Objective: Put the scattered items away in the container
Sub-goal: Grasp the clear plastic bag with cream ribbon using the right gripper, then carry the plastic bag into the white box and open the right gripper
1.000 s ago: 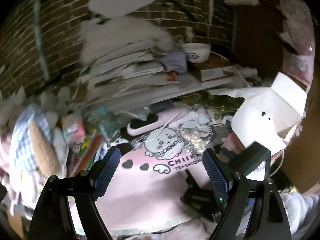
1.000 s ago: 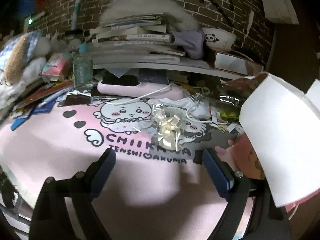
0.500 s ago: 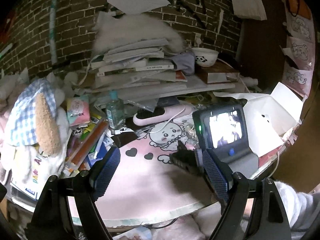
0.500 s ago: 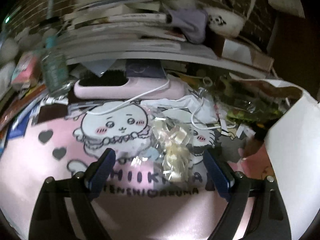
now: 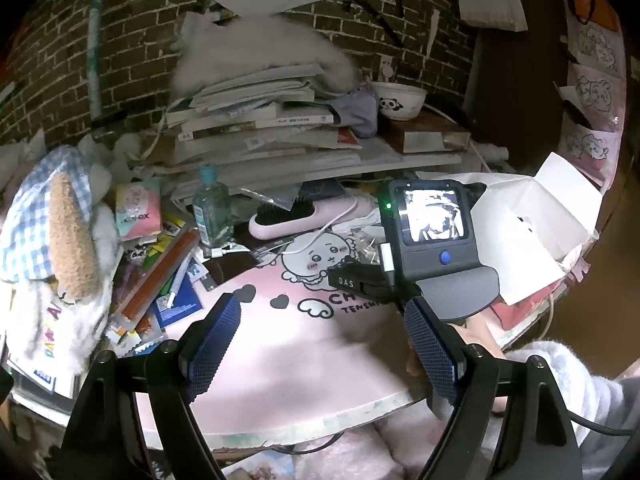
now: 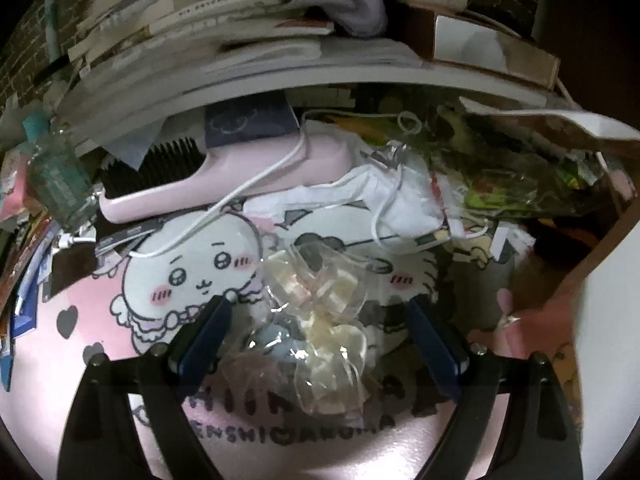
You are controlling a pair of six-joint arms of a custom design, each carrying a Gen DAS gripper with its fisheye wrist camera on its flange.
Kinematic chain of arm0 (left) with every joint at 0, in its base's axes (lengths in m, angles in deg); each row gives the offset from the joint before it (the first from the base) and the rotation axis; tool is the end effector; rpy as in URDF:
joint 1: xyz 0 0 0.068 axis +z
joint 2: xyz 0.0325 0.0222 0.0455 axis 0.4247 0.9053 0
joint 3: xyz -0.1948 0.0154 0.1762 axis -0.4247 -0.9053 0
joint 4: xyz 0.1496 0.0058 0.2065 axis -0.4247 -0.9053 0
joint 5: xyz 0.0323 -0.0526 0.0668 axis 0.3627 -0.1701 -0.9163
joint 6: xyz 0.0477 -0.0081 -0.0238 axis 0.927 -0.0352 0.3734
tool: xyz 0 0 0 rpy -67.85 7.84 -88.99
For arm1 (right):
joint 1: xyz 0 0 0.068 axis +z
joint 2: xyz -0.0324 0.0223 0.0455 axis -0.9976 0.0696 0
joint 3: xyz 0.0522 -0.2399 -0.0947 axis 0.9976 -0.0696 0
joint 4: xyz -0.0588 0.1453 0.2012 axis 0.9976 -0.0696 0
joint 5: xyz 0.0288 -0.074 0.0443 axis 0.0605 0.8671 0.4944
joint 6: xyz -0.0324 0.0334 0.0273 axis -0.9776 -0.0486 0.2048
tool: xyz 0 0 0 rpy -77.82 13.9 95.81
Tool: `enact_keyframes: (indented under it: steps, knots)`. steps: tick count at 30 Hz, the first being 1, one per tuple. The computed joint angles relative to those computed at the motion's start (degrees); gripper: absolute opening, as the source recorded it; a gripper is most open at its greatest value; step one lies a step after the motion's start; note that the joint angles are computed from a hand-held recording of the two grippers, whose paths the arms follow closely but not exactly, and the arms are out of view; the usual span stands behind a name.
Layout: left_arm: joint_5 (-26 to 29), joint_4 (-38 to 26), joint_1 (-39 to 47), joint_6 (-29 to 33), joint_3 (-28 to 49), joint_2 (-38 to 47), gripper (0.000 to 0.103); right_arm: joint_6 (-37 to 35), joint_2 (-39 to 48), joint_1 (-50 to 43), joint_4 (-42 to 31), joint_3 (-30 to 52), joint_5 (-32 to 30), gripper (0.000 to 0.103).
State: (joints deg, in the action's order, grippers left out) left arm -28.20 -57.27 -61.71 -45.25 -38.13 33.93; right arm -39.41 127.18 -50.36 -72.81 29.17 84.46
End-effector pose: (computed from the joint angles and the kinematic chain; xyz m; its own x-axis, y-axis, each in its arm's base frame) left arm 0.0368 -0.1760 0.2053 -0.5598 -0.2983 -0.7731 -0.3551 0.9293 -0.1014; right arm 0.2752 0.1912 0.1058 -0.6759 -0.3757 -0.6340 -0.4466 0.8931 -0.0531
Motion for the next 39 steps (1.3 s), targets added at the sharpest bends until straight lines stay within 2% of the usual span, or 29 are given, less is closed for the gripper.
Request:
enact_keyframes:
  steps: [3, 6, 8, 20, 26, 32, 39]
  knots:
    - [0.0, 0.1, 0.2, 0.4, 0.0, -0.1, 0.082, 0.2, 0.1, -0.1, -0.2, 0.3, -0.4, 0.086]
    - [-0.1, 0.3, 0.2, 0.5, 0.0, -0.2, 0.082, 0.3, -0.7, -0.6, 0.0, -0.4, -2.7, 0.073]
    - [-0.1, 0.5, 0.2, 0.5, 0.2, 0.2, 0.082, 0.0, -0.9, -0.5, 0.3, -0.7, -3.2, 0.06]
    - [0.0, 0.8, -0.1, 0.1, 0.3, 0.6, 0.082, -1.2, -3.7, 0.7, 2.0, -3.8, -3.7, 0.024]
    - [0.2, 0.8, -0.3, -0.3, 0.5, 1.1, 0.082, -1.0, -5.0, 0.7, 3.2, -5.8, -4.0, 0.016]
    - [0.4, 0.5, -0.9, -1.3, 0.7, 1.5, 0.082, -2.2, -7.2, -0.2, 4.9, -8.1, -4.7, 0.014]
    - [1.6, -3.6, -4.3, -7.7, 2.1, 3.7, 0.082, -3.7, -16.8, 1.4, 6.7, -13.8, -4.5, 0.014]
